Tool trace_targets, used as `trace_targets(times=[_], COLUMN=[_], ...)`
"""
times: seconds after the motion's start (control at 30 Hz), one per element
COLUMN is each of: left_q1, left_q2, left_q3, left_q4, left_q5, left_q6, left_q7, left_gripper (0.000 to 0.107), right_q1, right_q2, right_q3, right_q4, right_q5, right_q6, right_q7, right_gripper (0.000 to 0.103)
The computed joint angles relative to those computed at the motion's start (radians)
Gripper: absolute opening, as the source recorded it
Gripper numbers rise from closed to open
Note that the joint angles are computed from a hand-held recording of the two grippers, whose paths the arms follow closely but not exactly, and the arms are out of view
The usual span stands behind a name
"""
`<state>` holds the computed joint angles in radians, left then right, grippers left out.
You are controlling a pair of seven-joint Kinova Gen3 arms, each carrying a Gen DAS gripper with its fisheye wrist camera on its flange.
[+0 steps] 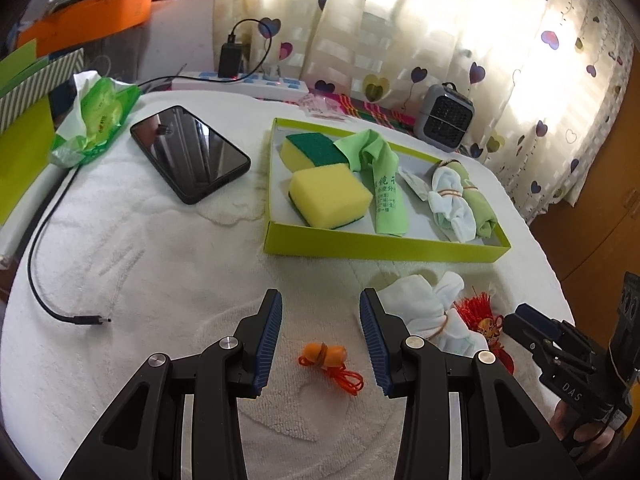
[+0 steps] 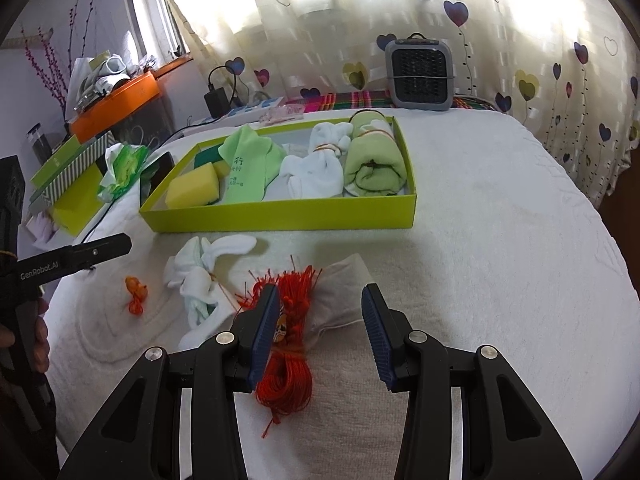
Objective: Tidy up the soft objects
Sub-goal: 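Grasp the red tassel ornament with the right tool while the left grasps the white tied sock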
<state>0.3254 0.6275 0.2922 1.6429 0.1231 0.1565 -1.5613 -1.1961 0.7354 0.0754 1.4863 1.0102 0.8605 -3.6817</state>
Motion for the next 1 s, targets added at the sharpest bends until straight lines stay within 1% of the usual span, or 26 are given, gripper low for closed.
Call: trace_targets(times=[0.2,0.4,0.5,0.63,0.8,0.93,1.0], left_q1=[-0.016,-0.031,-0.031,-0.027,-0.023,-0.014,0.009], left_q2=[0.001,0.010,0.012,0.014,0.014,0.014,0.009], left_q3=[0.023,0.051,0.055,0.052,0.055,0.053,0.030], left_q4=[0.006,0.002,0.001,-0.004,-0.005,-0.009,-0.009], left_q5=[0.002,0.008,0.012,0.017,0.023,0.027,0.024], left_q6=[0.000,0.011,0.014,0.021,0.025,0.032,0.034], left_q7=[-0.010,-0.032,-0.039,-0.045,-0.054,-0.058,-0.050], left_gripper=[0.039,0.039,0.039,0.039,0.039,0.039,0.039], right_q1=[0.018,0.015,0.012,0.026,0.024,0.019,0.016], right_q2=[0.018,0.032,0.035,0.040,0.051,0.067,0.078], right_q3=[-0.016,-0.003,0.009,0.010,0.018,0.019,0.021], right_q4=[-0.034,-0.058,-0.058,-0.070,-0.099,-0.135,-0.158], right_q5=[-0.027,-0.055,-0.061,-0.095,-0.134,-0.164,-0.180], right_q6=[-0.017,-0.040,-0.058,-0.075,-0.058,-0.017,0.012], right_q7=[0.087,0.156,0.166,0.203,0.261,0.316,0.340], right_gripper=[0.044,0.044,0.044,0.044,0.044,0.044,0.037])
